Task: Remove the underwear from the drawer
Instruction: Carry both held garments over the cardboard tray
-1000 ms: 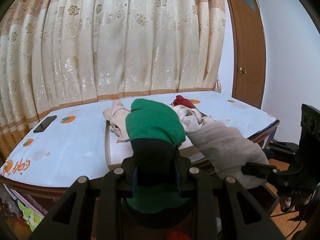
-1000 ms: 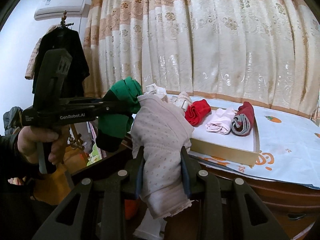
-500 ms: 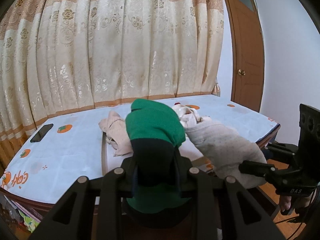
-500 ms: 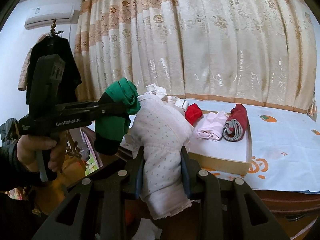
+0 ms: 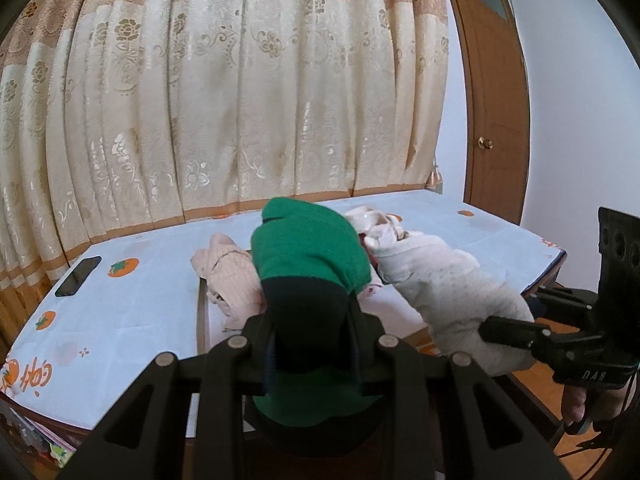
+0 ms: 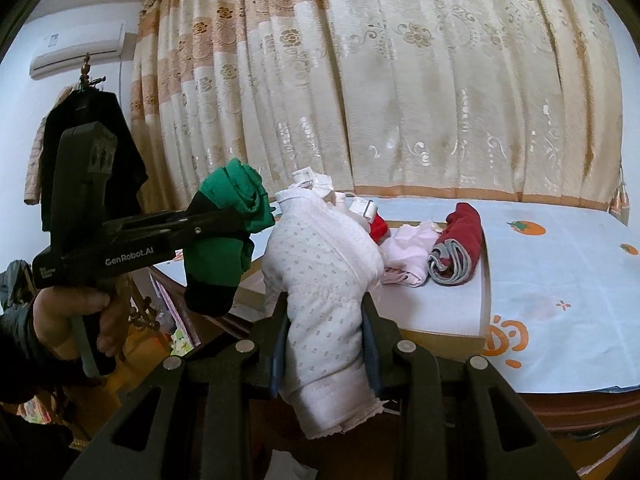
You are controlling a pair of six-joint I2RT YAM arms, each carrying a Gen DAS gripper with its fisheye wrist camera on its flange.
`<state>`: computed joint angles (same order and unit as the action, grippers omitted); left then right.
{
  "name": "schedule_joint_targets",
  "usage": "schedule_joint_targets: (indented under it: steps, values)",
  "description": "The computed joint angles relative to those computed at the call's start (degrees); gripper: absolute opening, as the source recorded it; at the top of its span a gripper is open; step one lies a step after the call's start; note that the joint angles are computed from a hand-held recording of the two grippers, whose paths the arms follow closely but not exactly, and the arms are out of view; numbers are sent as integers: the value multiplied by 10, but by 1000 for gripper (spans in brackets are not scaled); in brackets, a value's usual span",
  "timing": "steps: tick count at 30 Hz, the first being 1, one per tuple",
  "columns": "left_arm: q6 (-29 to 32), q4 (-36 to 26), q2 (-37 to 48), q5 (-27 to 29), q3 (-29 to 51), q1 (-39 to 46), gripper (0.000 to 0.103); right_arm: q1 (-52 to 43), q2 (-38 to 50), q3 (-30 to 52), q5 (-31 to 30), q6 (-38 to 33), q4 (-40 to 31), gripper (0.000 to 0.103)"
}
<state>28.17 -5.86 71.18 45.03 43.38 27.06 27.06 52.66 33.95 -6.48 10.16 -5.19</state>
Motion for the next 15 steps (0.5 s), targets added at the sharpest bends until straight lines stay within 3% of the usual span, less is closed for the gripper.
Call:
schedule_joint_targets:
  steps: [15]
  values:
    - [-16, -3, 70, -44, 62, -40, 26, -43, 60, 45, -32, 2, -1, 34]
